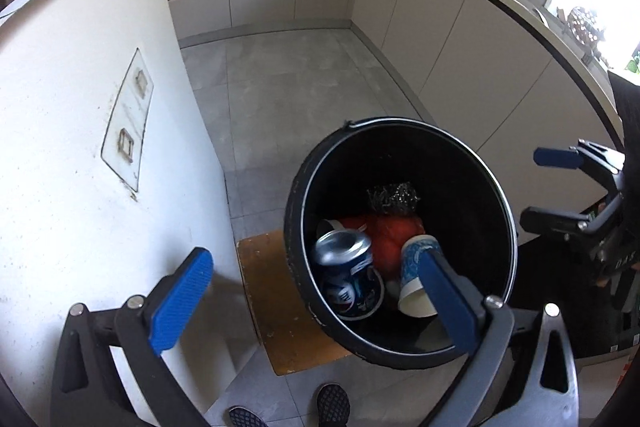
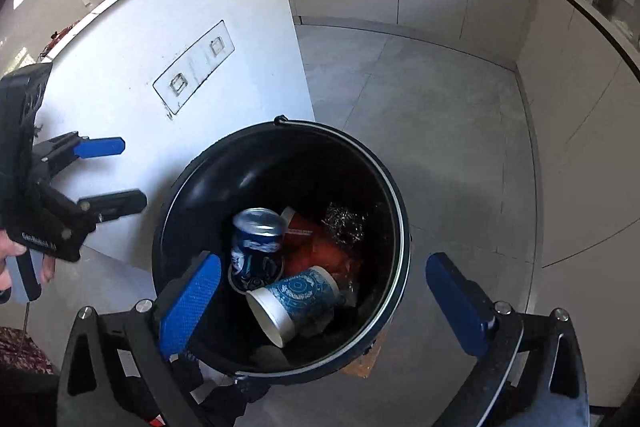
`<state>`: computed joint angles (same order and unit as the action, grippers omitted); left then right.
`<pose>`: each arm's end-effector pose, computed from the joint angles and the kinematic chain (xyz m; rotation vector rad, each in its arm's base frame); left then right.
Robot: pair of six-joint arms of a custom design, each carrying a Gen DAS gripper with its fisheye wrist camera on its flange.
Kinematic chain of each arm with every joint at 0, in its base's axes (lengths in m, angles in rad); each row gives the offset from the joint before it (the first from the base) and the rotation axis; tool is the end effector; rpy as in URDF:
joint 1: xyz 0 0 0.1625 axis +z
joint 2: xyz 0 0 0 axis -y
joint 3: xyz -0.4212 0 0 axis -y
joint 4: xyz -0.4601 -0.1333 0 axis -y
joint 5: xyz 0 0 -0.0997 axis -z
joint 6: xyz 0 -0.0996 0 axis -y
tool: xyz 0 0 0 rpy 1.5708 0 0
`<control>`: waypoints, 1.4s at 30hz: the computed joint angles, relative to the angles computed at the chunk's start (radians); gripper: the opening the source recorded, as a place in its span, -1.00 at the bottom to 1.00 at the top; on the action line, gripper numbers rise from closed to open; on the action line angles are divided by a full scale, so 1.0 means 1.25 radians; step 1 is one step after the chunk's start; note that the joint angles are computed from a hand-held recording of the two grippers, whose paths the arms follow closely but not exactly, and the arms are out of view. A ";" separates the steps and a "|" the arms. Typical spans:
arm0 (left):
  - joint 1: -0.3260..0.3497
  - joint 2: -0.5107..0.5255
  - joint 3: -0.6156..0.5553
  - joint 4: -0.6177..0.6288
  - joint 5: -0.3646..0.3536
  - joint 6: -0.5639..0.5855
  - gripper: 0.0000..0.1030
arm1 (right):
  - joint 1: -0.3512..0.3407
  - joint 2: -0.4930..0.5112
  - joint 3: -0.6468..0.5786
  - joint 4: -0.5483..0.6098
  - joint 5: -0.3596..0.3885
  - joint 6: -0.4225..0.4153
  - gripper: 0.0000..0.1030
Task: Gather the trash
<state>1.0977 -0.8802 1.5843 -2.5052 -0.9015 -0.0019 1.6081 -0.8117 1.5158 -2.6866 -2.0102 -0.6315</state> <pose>-0.1607 -0.7422 0.1361 0.4860 2.4555 -0.4858 0.1195 -0.7641 0.1275 0.7344 -2.4810 0.3471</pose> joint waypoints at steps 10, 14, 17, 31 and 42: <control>-0.026 -0.021 0.030 -0.016 0.007 -0.006 0.99 | 0.026 -0.035 0.058 -0.081 -0.057 0.025 1.00; -0.047 -0.052 0.061 -0.023 0.022 -0.021 0.99 | 0.050 -0.052 0.094 -0.148 -0.109 0.056 1.00; -0.073 -0.087 0.092 -0.023 0.048 -0.030 1.00 | 0.071 -0.081 0.126 -0.162 -0.136 0.122 1.00; -0.172 -0.277 0.200 0.028 0.120 -0.104 1.00 | 0.222 -0.169 0.219 -0.192 -0.225 0.287 1.00; -0.205 -0.378 0.253 0.009 0.144 -0.106 0.99 | 0.329 -0.189 0.248 -0.229 -0.271 0.325 1.00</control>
<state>0.8416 -1.3533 1.9000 -2.4942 -0.7220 -0.1346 2.0192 -1.0475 1.8264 -2.9722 -2.3495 -0.2256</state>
